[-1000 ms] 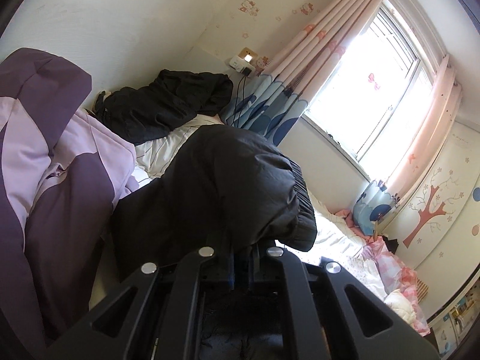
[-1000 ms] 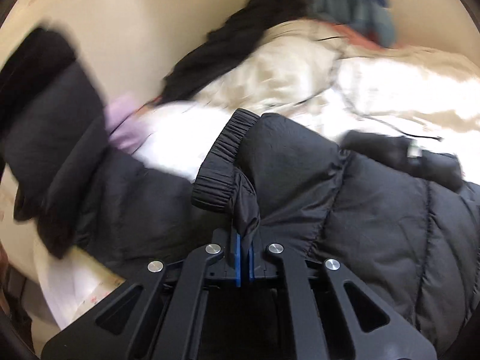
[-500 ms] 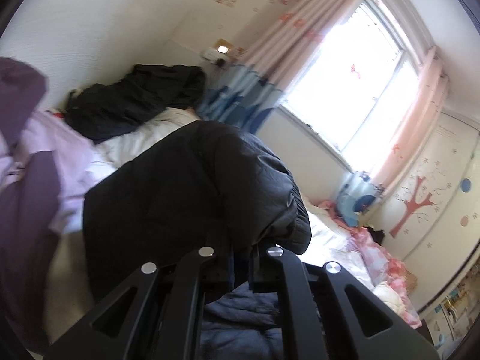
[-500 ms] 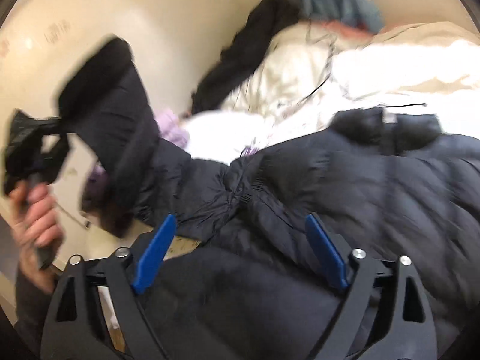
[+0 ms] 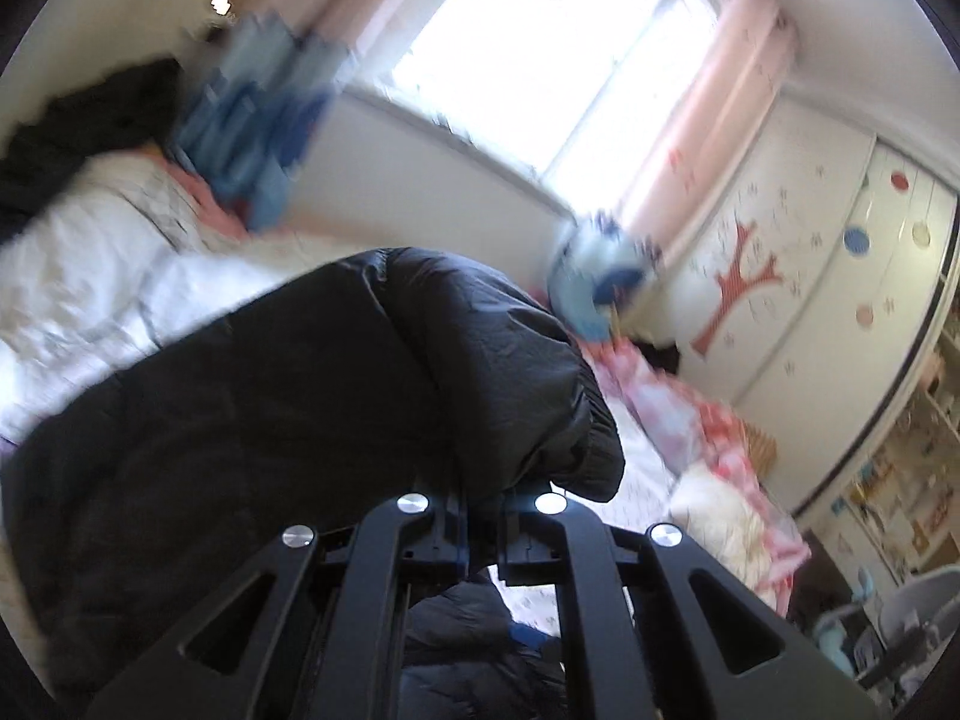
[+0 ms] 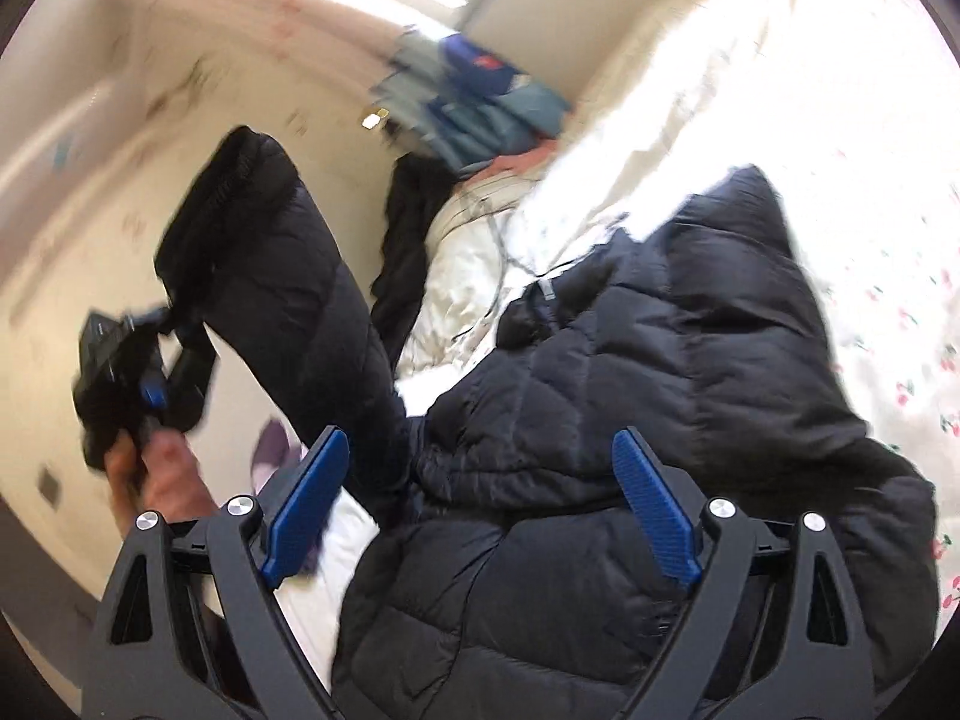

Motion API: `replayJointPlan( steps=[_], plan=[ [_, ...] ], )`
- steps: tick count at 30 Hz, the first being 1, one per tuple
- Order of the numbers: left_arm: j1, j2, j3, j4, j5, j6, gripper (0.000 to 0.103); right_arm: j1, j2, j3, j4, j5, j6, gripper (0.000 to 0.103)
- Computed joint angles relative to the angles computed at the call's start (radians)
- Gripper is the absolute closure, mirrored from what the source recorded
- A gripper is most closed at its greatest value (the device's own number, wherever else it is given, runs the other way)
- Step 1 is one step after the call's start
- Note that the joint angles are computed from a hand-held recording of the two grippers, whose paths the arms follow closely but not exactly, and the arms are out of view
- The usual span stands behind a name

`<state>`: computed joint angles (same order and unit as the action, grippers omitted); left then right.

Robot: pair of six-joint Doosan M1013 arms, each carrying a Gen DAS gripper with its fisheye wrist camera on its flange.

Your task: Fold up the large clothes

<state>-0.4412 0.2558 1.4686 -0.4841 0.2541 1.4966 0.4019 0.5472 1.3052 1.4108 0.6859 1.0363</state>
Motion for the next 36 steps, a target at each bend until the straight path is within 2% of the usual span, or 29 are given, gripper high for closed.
replayJointPlan(
  steps=[2,7,8,11,14,15,17,19,21,24,26,27,28,29,30,33,35,36],
  plan=[
    [-0.008,0.065,-0.033,-0.136,0.03,0.098,0.097,-0.016,-0.001,0.019,0.021,0.004,0.028,0.017],
    [-0.02,0.202,-0.09,-0.21,0.135,0.087,0.097,-0.031,0.022,0.021,0.08,0.056,0.052,0.016],
    [-0.018,0.221,-0.098,-0.208,0.17,0.073,0.097,-0.035,0.031,0.019,0.107,0.082,0.052,0.015],
    [-0.015,0.278,-0.141,-0.102,0.342,-0.067,0.095,-0.037,0.052,0.006,0.097,0.1,0.098,0.015],
    [-0.013,0.293,-0.164,-0.035,0.469,-0.121,0.094,-0.037,0.072,-0.004,0.117,0.111,0.119,0.015],
    [-0.013,0.292,-0.165,-0.029,0.49,-0.125,0.091,-0.037,0.078,-0.007,0.125,0.111,0.122,0.015],
    [-0.014,0.276,-0.164,0.004,0.539,-0.141,0.077,-0.037,0.083,-0.011,0.129,0.108,0.125,0.015],
    [-0.025,0.249,-0.144,0.057,0.531,-0.149,0.041,-0.033,0.094,-0.029,0.114,0.103,0.129,0.015],
    [-0.032,0.225,-0.125,0.117,0.516,-0.163,0.024,-0.026,0.103,-0.045,0.094,0.098,0.139,0.015],
    [-0.049,0.208,-0.12,0.214,0.538,-0.216,0.023,-0.011,0.128,-0.083,0.059,0.09,0.167,0.015],
    [-0.063,0.184,-0.099,0.268,0.52,-0.266,0.023,-0.005,0.143,-0.106,0.06,0.08,0.166,0.018],
    [-0.06,0.159,-0.067,0.277,0.497,-0.269,0.023,-0.002,0.152,-0.121,0.065,0.078,0.142,0.035],
    [-0.063,0.132,-0.031,0.305,0.468,-0.291,0.023,0.001,0.16,-0.141,0.054,0.077,0.127,0.067],
    [-0.064,0.111,-0.011,0.334,0.448,-0.311,0.023,0.006,0.165,-0.166,-0.01,0.071,0.146,0.084],
    [-0.057,0.095,0.002,0.353,0.438,-0.317,0.023,0.013,0.164,-0.186,-0.085,0.05,0.174,0.091],
    [-0.039,0.034,0.056,0.479,0.368,-0.429,0.023,0.033,0.143,-0.218,-0.229,-0.041,0.15,0.093],
    [-0.024,-0.004,0.088,0.574,0.276,-0.546,0.022,0.042,0.127,-0.228,-0.256,-0.095,0.096,0.094],
    [-0.015,-0.022,0.108,0.629,0.235,-0.611,0.017,0.048,0.117,-0.236,-0.294,-0.134,0.079,0.094]
  ],
)
